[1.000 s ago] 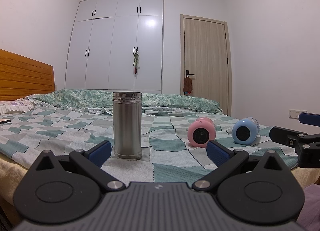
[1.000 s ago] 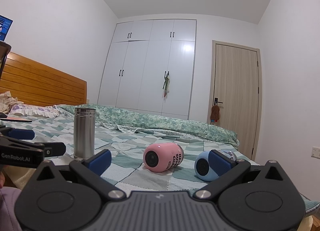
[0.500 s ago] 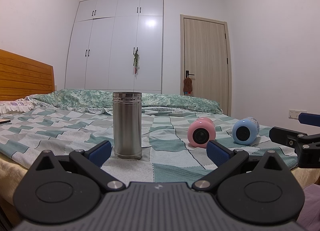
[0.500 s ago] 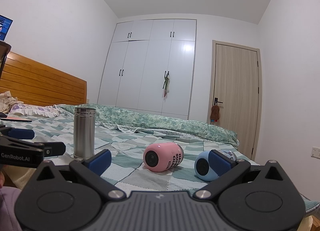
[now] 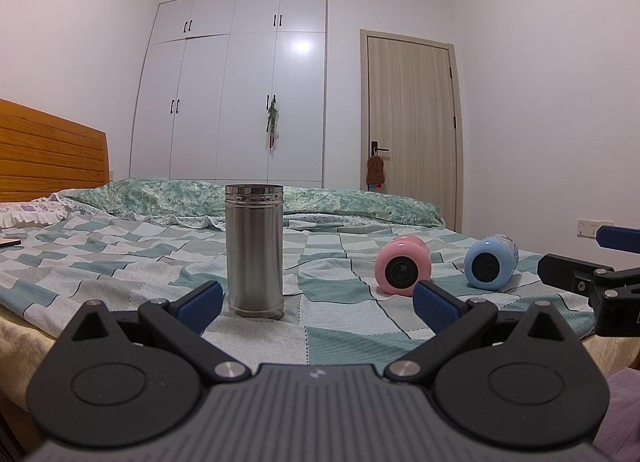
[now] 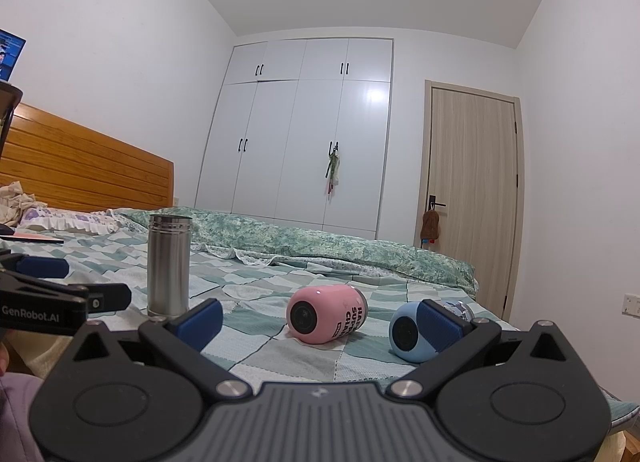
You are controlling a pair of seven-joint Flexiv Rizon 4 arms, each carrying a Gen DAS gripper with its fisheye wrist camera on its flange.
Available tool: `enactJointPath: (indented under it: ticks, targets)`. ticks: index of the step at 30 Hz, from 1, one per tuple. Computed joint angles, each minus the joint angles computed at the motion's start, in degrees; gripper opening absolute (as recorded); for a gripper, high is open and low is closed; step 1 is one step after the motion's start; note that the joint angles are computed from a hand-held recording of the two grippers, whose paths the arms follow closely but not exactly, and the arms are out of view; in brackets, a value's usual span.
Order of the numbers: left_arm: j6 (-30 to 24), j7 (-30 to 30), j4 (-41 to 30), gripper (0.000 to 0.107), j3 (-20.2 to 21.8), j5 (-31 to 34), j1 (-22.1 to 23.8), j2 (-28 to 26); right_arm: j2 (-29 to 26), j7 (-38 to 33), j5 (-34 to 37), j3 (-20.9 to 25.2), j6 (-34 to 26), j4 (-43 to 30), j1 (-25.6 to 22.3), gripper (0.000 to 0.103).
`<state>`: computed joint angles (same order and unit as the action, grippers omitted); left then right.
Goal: Flip cup upright
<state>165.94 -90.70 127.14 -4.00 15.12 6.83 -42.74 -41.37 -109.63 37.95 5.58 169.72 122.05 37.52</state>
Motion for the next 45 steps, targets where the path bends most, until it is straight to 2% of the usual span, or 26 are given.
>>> enactJointPath:
  ticks: [7, 12, 17, 22, 27, 31, 34, 38, 45]
  targets:
    - [-0.2, -0.1, 0.0, 0.103, 0.0, 0.0, 0.0, 0.1, -0.2, 0.2, -0.3, 0.0, -0.1, 0.0, -0.2, 0.103]
    - [-1.4, -0.4, 0.2, 0.103, -0.2, 0.4, -0.1, 0.8, 0.8, -1.4, 1.3, -0.3, -2.3, -0.4, 0.3, 0.103]
    - [-8.6, -3.3, -2.2, 0.103, -2.0, 5.2, 2.0, 2.6, 1.3, 0.4, 0.1, -0.4, -3.4, -0.7, -1.8, 0.103]
    - [-14.5, -2.7, -7.0, 0.103, -2.8, 5.7, 0.8, 3.5, 3.0, 1.3, -1.4, -1.9, -7.0, -1.6, -4.3, 0.103]
    - [-25.0, -4.8, -15.3, 0.103, -6.5, 11.8, 2.5, 4.0, 4.2, 1.8, -3.8, -3.9, -13.1, -4.7, -7.3, 0.103]
    - [-33.2, -4.3, -22.1, 0.103, -9.4, 14.3, 2.7, 3.1, 4.6, 2.0, -5.3, -5.7, -18.9, -8.0, -9.2, 0.103]
    - [-40.8, -3.9, -27.2, 0.103, -13.5, 16.7, 4.4, 2.1, 5.0, 2.4, -6.6, -6.9, -23.4, -10.2, -10.5, 0.103]
    - [-50.8, -0.7, -32.8, 0.103, -21.1, 17.9, 7.6, -0.4, 5.0, 2.9, -8.2, -9.2, -30.4, -13.6, -11.6, 0.103]
    - [-68.0, 9.2, -41.5, 0.103, -34.0, 13.7, 11.8, -6.6, 4.4, 5.5, -12.5, -14.2, -43.1, -19.3, -12.5, 0.103]
